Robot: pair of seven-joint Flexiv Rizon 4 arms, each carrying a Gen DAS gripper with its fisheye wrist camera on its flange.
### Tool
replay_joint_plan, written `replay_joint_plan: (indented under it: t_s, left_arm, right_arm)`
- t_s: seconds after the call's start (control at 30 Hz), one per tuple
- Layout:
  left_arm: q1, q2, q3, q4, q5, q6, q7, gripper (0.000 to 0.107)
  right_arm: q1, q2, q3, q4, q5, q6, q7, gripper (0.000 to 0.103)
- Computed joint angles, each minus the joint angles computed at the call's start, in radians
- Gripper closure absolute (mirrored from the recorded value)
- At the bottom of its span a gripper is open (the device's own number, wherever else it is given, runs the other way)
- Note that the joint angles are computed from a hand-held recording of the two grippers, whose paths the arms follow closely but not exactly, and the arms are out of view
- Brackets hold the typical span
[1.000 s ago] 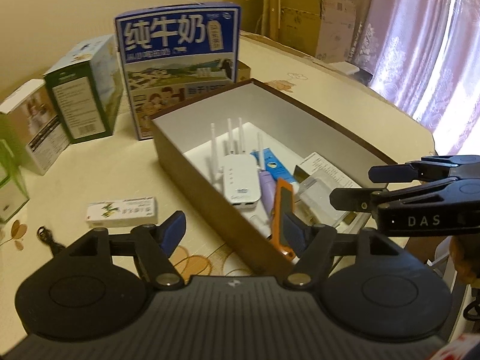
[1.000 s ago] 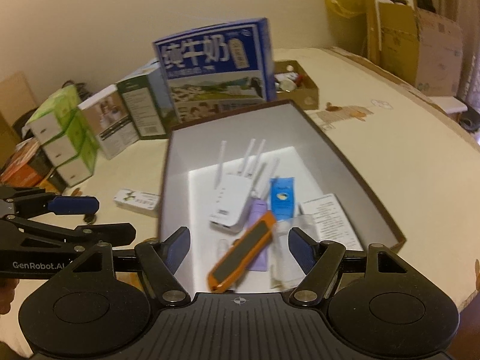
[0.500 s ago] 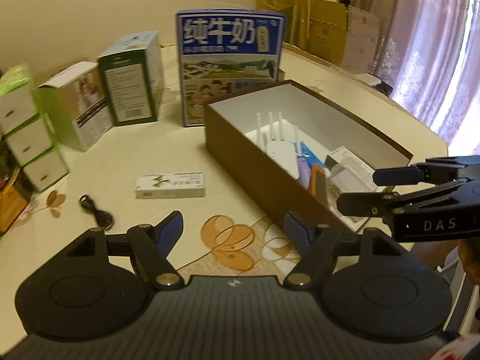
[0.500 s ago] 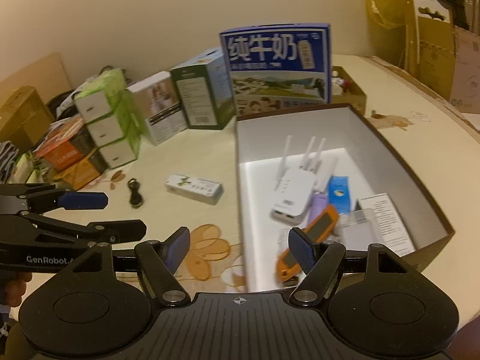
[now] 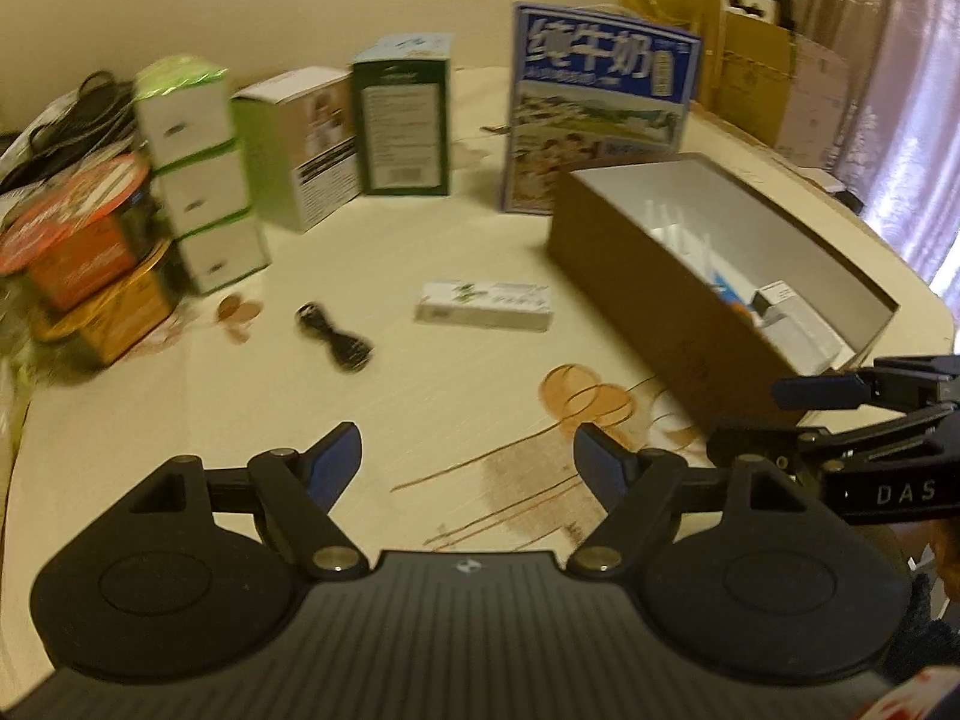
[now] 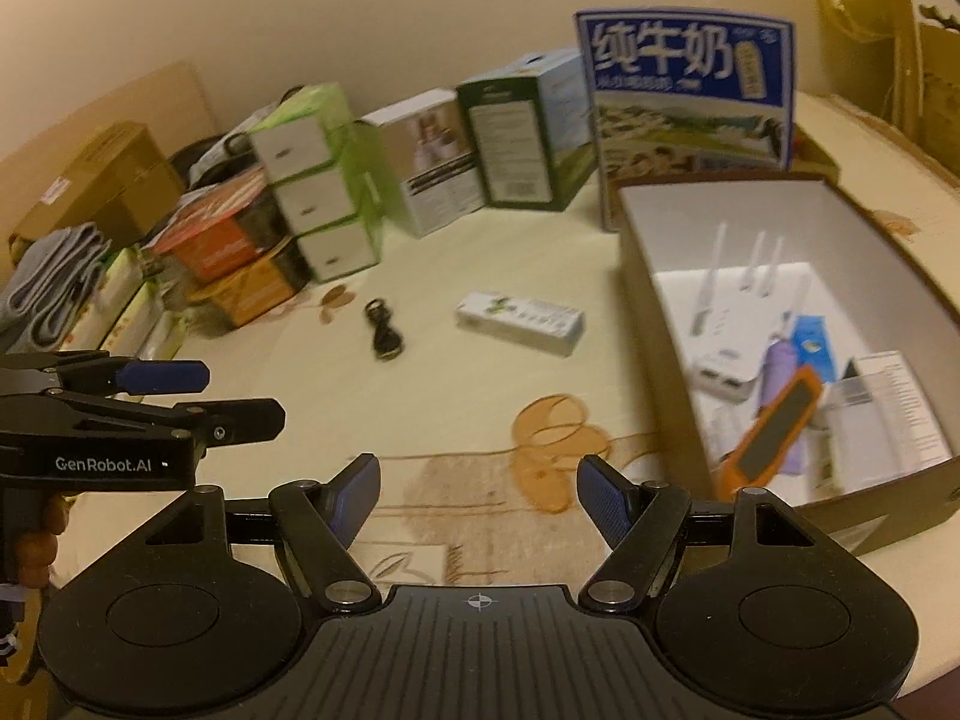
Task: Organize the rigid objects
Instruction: 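Withdraw both open tools from the brown box back over the table, then move the left tool toward the black cable while the right tool approaches the parrot medicine box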
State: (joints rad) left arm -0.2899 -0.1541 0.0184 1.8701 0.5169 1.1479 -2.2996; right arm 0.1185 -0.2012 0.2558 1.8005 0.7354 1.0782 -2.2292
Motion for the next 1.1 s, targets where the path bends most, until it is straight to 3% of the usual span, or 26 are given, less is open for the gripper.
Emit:
replay_joint_plan:
  t_s: [0.57, 1.1]
  left_arm:
    - [0.050, 0.074, -0.022, 0.127, -0.037, -0.026, -0.047, 0.032]
    - [0.068, 0.006, -0.006, 0.103, -0.076, -0.041, -0.044, 0.032]
  right_arm:
    - [0.052, -0.029, 0.024, 0.032, -0.062, -0.010, 0.051, 0.033]
    - [0.064, -0.147, 0.056, -0.014, -0.177, 0.067, 0.111, 0.033]
